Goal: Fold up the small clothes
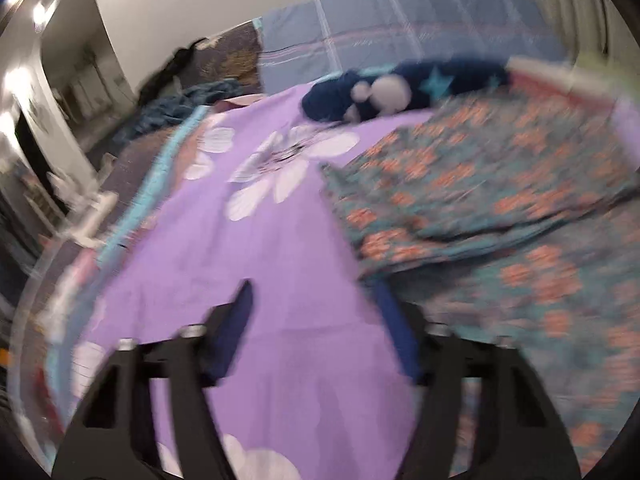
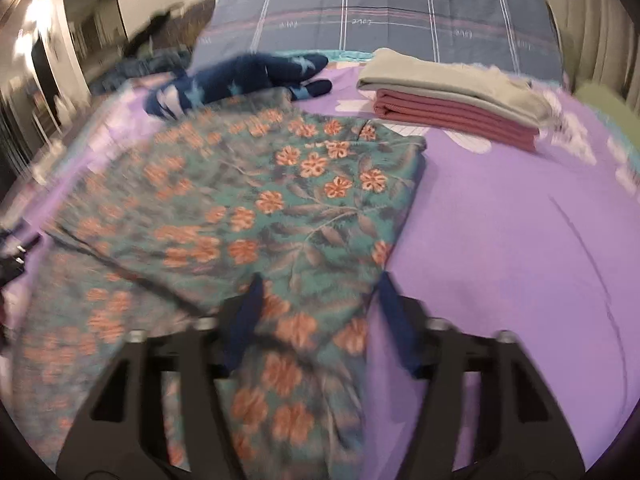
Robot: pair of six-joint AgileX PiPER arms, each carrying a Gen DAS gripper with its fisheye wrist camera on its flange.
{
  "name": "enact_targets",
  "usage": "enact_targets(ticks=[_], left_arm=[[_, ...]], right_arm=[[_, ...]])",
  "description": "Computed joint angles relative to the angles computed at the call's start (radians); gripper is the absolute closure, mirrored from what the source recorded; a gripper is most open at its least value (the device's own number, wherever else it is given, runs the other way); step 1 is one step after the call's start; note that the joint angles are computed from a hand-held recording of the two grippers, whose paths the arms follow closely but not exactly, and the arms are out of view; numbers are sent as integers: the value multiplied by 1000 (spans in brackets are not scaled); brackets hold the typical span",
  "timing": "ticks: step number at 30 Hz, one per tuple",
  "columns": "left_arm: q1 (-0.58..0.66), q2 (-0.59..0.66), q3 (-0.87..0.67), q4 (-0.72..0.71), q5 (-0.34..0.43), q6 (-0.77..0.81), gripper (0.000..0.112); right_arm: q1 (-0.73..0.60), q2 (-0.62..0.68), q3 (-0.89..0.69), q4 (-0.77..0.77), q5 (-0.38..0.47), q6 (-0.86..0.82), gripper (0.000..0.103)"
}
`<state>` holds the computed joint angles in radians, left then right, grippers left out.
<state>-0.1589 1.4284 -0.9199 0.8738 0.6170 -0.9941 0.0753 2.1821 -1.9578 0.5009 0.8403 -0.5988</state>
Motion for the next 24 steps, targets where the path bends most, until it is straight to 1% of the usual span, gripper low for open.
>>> enact_targets(ticks=[1, 2, 3, 4, 5, 6, 7, 8, 9, 10, 11, 12, 13, 15, 16, 17, 20, 21, 22, 24], left_arm=[[30, -31, 7, -76, -58, 59, 74], [59, -49, 6, -153, -111, 121, 80], [85, -57, 2, -230, -164, 185, 80], [100, -46, -8, -278, -216, 223, 80], [104, -22, -22, -304, -246, 244, 80], [108, 19, -47, -359, -260, 299, 80], [102, 84, -81, -374, -245, 322, 80], [90, 153, -118, -349, -204, 309, 80], [77, 216, -130, -289, -179, 256, 79], [66, 238, -121, -235, -195, 199, 79], [61, 221, -112, -221, -198, 182, 79], [67, 211, -110, -246, -202, 200, 77], [83, 206, -102, -312, -226, 252, 76], [97, 200, -74, -340, -274, 272, 75], [105, 201, -74, -376, -286, 301, 75], [108, 205, -76, -385, -290, 308, 75], [89, 208, -82, -325, -268, 249, 75], [98, 189, -74, -359, -261, 284, 75], [110, 175, -74, -422, -263, 322, 75], [139, 122, -35, -490, -301, 356, 75]], right_arm=[[-26, -11, 2, 51, 30, -20, 76], [-42, -18, 5, 85, 47, -32, 86], [-62, -19, 0, 142, 76, -59, 89], [-76, -12, -12, 183, 109, -79, 91], [-84, 2, -32, 213, 146, -92, 91], [-80, 9, -42, 202, 157, -82, 91], [-64, 12, -30, 151, 139, -56, 91], [-50, 31, -39, 99, 134, -25, 91], [-46, 46, -32, 87, 127, -25, 91], [-54, 42, 0, 114, 101, -47, 91], [-66, 34, 27, 161, 90, -84, 91], [-71, 33, 22, 168, 102, -82, 91], [-72, 34, 14, 168, 111, -77, 91], [-68, 37, 14, 164, 109, -75, 91], [-69, 32, 25, 168, 104, -80, 91], [-68, 33, 25, 170, 102, -82, 91], [-71, 35, 25, 183, 104, -88, 91], [-75, 37, 23, 186, 108, -91, 91], [-78, 44, 12, 185, 113, -89, 91], [-77, 44, 12, 181, 109, -91, 91]])
